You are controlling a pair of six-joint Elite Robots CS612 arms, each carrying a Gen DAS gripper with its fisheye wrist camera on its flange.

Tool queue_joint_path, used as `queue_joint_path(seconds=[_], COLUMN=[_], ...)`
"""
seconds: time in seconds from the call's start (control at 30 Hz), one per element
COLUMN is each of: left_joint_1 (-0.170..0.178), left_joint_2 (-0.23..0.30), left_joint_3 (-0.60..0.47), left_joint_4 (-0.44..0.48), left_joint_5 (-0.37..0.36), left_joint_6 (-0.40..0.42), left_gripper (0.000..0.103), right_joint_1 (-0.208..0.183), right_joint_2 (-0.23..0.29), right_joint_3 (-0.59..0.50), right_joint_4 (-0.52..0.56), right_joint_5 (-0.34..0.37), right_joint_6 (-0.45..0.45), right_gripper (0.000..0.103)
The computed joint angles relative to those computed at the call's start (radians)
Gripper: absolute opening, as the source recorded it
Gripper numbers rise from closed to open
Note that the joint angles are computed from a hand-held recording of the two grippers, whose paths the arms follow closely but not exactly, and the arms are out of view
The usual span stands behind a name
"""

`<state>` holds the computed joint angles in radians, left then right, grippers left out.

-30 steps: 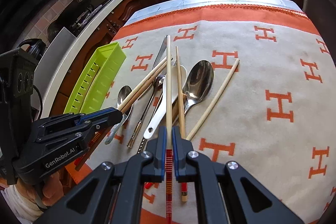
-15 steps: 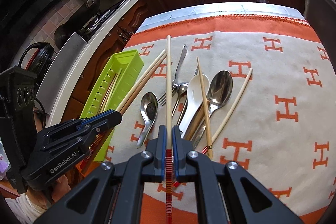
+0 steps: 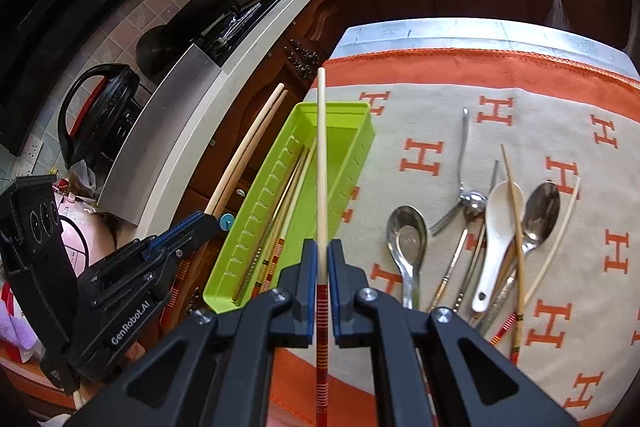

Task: Organize utensils
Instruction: 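Lower the chopsticks into the tray and open both tools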

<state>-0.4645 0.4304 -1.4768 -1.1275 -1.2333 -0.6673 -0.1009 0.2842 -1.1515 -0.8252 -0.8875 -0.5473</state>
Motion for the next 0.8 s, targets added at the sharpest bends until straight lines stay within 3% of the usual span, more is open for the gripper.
queue_joint_path(seconds=[0.3, 0.47, 0.8], left_joint_1=[0.034, 0.037, 0.029], left_joint_2=[0.027, 0.033, 0.033], left_joint_3=[-0.018, -0.026, -0.029], left_joint_4=[0.014, 0.017, 0.008], left_joint_5=[-0.04, -0.027, -0.01], left_joint_6=[-0.016, -0.026, -0.015], left_gripper=[0.004, 0.036, 0.054], right_joint_1=[0.06, 0.076, 0.066], right_joint_2=[-0.006, 0.0, 0.017], right_joint_3=[0.045, 0.05, 0.01], right_joint_4=[-0.049, -0.063, -0.066], right_joint_5=[-0.033, -0.066, -0.114], right_joint_6=[0.08, 0.108, 0.073], right_gripper=[0.006, 0.007, 0.007])
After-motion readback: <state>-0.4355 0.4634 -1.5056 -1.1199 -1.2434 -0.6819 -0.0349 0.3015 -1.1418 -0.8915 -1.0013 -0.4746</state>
